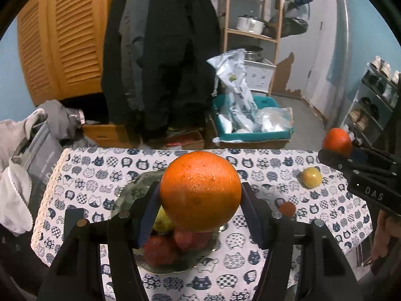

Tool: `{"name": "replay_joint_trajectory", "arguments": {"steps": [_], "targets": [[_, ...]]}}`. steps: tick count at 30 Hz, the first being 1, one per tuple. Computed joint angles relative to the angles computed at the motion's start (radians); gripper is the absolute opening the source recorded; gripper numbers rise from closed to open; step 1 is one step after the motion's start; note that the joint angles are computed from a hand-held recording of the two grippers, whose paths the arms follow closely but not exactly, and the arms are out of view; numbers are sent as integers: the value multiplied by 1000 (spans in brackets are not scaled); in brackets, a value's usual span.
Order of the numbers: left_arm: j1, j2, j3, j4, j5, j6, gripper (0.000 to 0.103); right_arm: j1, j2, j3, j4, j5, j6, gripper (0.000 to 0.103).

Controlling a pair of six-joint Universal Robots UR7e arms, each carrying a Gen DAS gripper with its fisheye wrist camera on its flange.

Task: Organize fruits
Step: 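Carry the orange in the left tool and tangerine in the right tool to the bowl, then lower both fruits into the bowl and open both tools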

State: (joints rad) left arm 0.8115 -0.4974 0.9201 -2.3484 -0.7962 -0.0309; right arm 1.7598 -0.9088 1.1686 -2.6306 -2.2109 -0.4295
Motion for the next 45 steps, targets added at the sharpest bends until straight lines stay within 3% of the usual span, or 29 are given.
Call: {"name": "replay_joint_trajectory", "arguments": {"steps": [10, 24, 35, 45], "targets": [[50, -20, -17, 47, 32, -31, 64, 12, 130, -146, 125, 33, 24, 45], [132, 31, -128, 179, 56, -68, 64, 0, 308, -341, 308, 56, 64, 45], [193, 102, -258, 332, 1, -157, 64, -20, 413, -466, 424, 57, 93, 45], [230, 172, -381, 470, -47, -220, 64, -36, 449, -513, 480, 64, 114, 45]]}}
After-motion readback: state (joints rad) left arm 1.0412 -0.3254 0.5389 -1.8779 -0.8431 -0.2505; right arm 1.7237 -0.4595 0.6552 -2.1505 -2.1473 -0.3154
